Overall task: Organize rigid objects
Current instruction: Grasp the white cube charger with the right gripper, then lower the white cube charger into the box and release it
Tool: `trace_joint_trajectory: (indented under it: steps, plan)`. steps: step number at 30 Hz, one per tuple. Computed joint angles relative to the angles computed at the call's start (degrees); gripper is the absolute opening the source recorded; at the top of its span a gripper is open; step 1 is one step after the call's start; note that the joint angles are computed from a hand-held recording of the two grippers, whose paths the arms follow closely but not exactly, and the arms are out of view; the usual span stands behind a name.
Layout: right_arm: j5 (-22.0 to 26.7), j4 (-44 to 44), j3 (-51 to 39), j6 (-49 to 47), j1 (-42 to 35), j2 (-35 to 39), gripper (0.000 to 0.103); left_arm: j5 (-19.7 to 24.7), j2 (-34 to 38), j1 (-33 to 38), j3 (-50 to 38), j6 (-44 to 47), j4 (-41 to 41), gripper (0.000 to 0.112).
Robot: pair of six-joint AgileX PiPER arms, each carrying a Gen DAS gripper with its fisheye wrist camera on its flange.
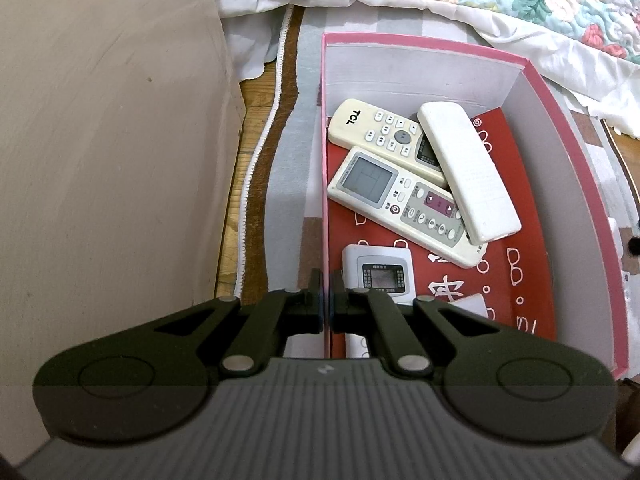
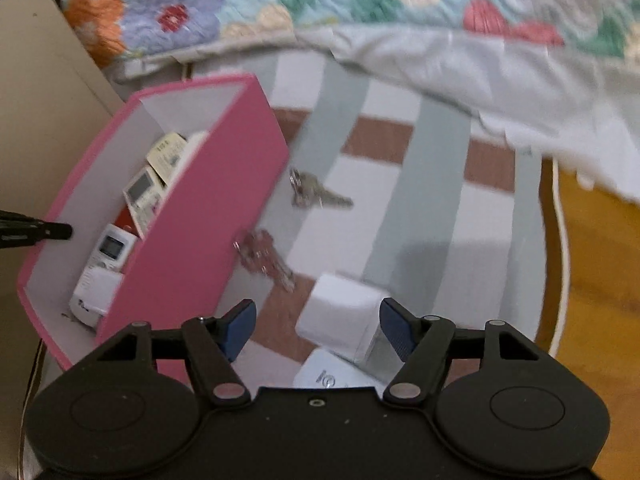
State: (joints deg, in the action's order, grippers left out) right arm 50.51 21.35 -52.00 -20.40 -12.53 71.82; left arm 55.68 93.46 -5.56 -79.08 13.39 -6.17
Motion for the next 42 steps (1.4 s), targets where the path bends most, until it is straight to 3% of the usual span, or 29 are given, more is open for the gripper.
trace_joint_trajectory:
  steps: [5, 10, 13, 21, 29, 34, 38, 42]
  plan:
    - [-4.0, -3.3, 2.1, 8.3, 2.7, 4.8, 0.078, 0.6, 0.4, 0.2, -0.3, -0.5, -0.2, 0.002]
    - [-10.0, -15.4, 2.7, 16.3, 9.6, 6.0, 0.079, 0.6, 0.5, 0.0, -0.3, -0.8, 0.1, 0.002]
    - [-10.4, -26.3, 2.1, 22.6, 13.9, 7.5, 0.064, 0.6, 0.5, 0.0, -0.2, -0.9, 0.1, 0.002]
    - [-11.2, -25.3, 4.4, 20.2, 15.2, 1.2, 0.063, 0.5, 0.4, -0.1, -0.1, -1.1, 0.2, 0.002]
    - [-1.0, -13.7, -5.8, 7.1, 20.1, -8.5, 0.063, 1.2, 0.7, 0.4, -0.6, -1.3, -0.6, 0.002]
    - [12.4, -7.1, -20.1, -0.1, 26.1, 1.0, 0.063, 1.1, 0.6, 0.4, -0.5, -1.4, -0.7, 0.002]
    - [13.6, -11.8, -25.5, 3.6, 33.1, 8.9, 0.063, 1.1, 0.6, 0.4, -0.5, -1.5, -0.7, 0.002]
    - [12.8, -14.3, -28.9, 9.0, 34.5, 17.6, 0.063, 1.0, 0.4, 0.4, -0.2, -1.4, -0.7, 0.002]
